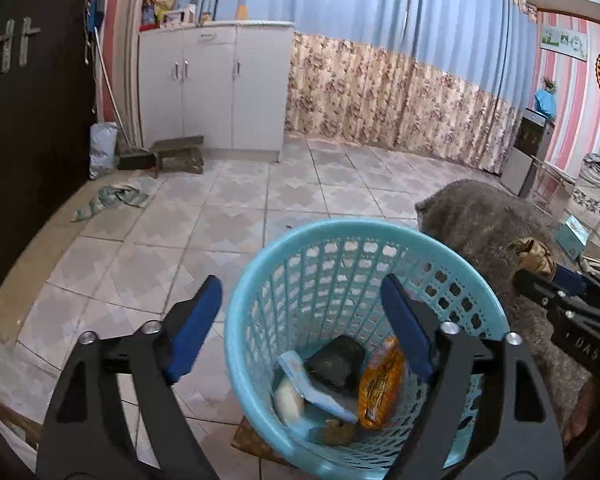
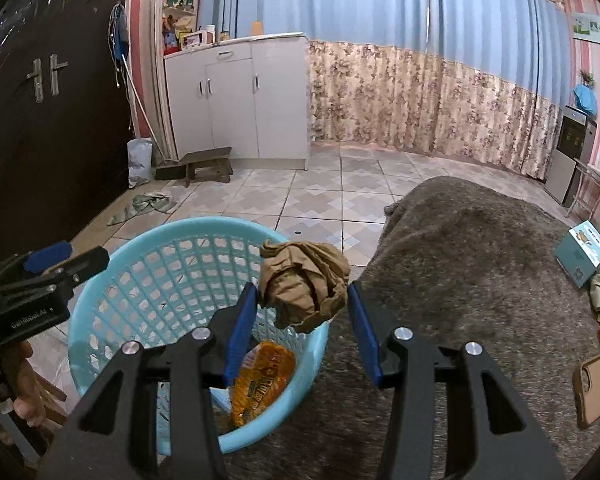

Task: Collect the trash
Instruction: 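Open the right tool to drop the brown cloth into the basket, then move both tools back over the rug toward the orange items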

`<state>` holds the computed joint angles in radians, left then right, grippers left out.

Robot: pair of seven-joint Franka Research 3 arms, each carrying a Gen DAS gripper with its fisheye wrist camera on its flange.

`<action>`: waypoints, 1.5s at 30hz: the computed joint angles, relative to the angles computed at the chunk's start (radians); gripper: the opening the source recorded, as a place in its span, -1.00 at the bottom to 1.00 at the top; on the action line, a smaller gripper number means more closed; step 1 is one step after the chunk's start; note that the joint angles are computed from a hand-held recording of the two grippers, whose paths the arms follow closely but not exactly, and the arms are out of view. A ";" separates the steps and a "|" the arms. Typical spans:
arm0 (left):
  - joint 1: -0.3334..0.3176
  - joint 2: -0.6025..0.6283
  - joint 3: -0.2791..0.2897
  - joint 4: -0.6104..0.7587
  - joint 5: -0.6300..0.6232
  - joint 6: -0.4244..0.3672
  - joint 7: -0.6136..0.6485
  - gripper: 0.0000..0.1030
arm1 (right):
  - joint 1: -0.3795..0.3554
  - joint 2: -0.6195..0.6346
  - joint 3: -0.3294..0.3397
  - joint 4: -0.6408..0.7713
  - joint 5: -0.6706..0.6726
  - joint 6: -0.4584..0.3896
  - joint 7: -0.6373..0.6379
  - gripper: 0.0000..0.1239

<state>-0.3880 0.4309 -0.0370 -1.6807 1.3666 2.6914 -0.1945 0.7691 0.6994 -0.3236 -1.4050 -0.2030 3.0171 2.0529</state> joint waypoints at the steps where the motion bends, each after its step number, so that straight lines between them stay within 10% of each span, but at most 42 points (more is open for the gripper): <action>1: -0.008 -0.005 0.004 -0.003 0.012 -0.016 -0.011 0.66 | -0.001 0.004 0.003 0.006 0.001 -0.002 -0.002 -0.25; 14: -0.009 -0.040 -0.025 -0.027 0.029 -0.123 -0.029 0.83 | -0.050 0.049 0.089 0.089 0.032 -0.029 -0.073 -0.13; 24: -0.014 -0.044 -0.040 -0.017 0.016 -0.147 -0.020 0.87 | -0.045 0.011 0.079 0.023 0.072 0.039 -0.142 0.47; 45: -0.147 0.047 -0.050 0.175 -0.040 -0.236 0.089 0.89 | 0.266 -0.262 -0.429 -0.447 0.185 0.209 -0.201 0.55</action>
